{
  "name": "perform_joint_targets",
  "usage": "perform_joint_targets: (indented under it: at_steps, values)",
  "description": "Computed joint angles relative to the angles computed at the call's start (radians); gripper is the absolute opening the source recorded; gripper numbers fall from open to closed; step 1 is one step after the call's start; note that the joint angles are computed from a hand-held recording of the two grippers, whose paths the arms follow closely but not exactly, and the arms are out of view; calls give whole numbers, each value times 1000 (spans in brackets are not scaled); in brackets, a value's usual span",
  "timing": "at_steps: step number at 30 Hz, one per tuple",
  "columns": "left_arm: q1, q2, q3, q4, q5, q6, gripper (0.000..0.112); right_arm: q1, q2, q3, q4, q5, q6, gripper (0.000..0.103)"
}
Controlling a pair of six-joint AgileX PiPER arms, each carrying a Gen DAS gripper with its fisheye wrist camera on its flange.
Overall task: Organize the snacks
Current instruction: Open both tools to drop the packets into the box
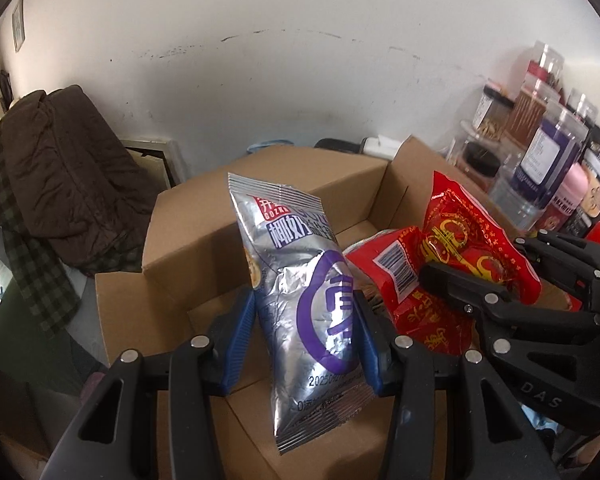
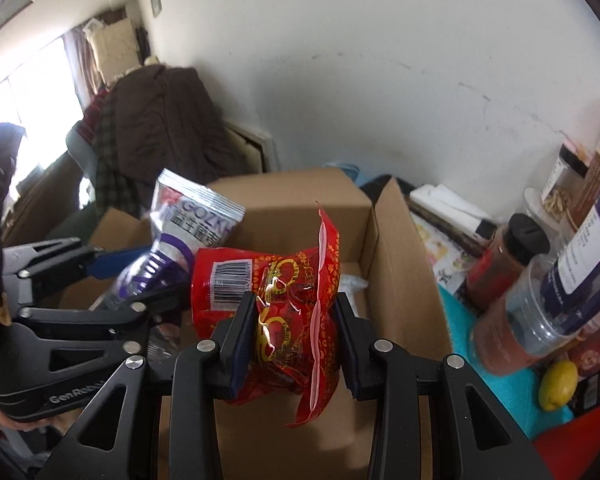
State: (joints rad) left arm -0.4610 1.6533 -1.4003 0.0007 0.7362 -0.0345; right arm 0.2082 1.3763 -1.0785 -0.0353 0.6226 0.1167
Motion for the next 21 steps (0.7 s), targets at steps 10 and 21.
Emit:
perform_joint_targets:
  at_steps: [10, 21]
  values:
    - [-22, 62, -42, 79, 77, -49, 47, 24, 84, -23, -103, 54, 94, 37]
    - [-32, 101, -64, 176, 125, -143, 58, 28, 96, -48, -113, 109, 109, 42]
